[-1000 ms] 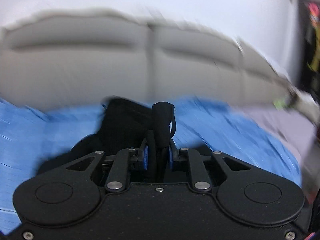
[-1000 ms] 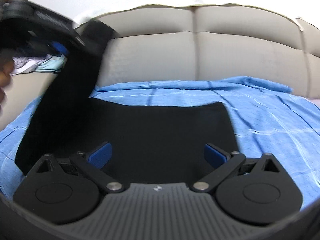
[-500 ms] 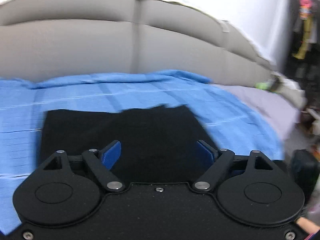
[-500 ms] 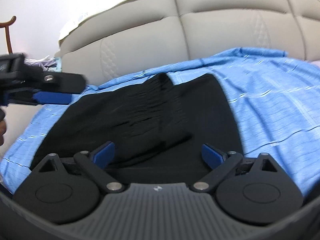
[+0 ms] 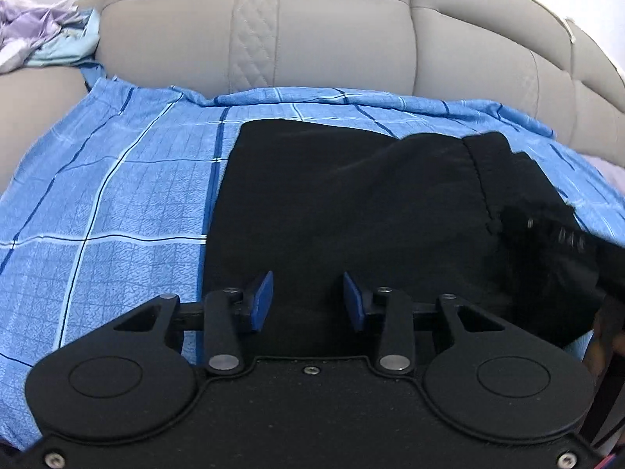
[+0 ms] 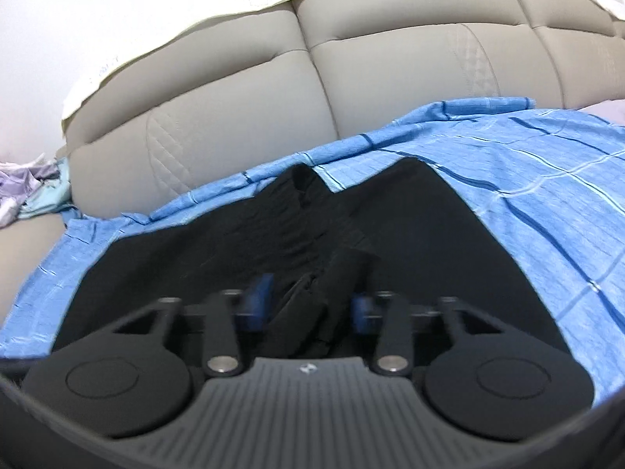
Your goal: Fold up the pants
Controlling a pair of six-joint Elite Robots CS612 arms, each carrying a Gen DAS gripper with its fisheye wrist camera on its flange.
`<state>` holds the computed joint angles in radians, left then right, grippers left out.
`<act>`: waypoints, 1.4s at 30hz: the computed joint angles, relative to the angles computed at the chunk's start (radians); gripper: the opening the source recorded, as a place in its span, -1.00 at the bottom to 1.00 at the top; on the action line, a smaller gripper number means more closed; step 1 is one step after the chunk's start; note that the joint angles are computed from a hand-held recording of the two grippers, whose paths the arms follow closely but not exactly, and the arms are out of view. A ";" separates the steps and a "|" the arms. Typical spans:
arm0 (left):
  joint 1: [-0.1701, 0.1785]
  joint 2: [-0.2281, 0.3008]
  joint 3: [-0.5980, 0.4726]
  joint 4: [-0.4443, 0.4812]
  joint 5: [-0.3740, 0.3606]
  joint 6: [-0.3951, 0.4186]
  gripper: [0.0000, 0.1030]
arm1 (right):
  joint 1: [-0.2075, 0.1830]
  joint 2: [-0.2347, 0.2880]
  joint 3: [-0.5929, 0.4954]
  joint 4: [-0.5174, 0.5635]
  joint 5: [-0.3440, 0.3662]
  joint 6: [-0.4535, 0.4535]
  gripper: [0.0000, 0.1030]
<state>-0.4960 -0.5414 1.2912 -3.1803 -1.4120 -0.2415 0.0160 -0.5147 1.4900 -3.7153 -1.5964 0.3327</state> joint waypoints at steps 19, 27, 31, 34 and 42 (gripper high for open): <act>-0.026 -0.020 0.044 -0.015 -0.049 0.100 -0.19 | 0.021 -0.002 0.059 -0.103 -0.290 -0.227 -0.19; -0.029 -0.025 0.048 -0.004 -0.039 0.133 -0.11 | 0.021 -0.016 0.076 -0.115 -0.350 -0.251 0.37; -0.029 -0.025 0.049 -0.006 -0.040 0.138 -0.11 | 0.018 -0.029 0.077 -0.147 -0.361 -0.250 0.48; -0.029 -0.031 0.057 -0.003 -0.041 0.144 -0.11 | 0.000 -0.053 0.082 -0.127 -0.242 -0.240 0.48; 0.026 -0.070 0.078 -0.027 -0.143 0.003 -0.16 | 0.012 -0.050 0.046 -0.035 0.048 -0.355 0.15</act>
